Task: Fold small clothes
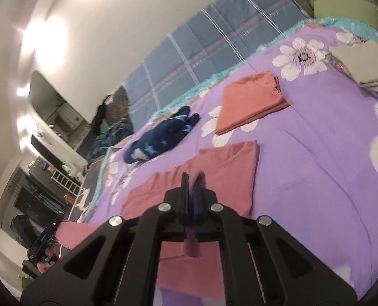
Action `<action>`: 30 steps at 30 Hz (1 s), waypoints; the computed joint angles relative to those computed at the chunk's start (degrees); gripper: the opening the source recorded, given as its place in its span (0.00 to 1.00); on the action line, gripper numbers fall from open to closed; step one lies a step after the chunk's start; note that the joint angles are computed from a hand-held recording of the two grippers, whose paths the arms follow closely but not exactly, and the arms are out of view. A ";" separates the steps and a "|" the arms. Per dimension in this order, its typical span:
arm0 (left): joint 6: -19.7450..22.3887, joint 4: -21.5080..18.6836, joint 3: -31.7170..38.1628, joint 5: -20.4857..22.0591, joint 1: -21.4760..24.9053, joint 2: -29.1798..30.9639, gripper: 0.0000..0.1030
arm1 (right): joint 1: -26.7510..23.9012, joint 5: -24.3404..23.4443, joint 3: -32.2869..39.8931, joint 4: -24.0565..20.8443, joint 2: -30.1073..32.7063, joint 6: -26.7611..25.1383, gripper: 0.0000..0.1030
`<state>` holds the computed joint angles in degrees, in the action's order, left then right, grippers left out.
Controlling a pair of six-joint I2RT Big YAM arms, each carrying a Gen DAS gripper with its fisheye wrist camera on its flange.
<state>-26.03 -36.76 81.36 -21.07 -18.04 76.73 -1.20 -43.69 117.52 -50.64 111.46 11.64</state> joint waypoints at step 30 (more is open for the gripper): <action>-0.56 -4.70 3.22 14.98 6.90 15.48 0.01 | 4.59 12.64 17.09 -13.34 15.85 -14.73 0.04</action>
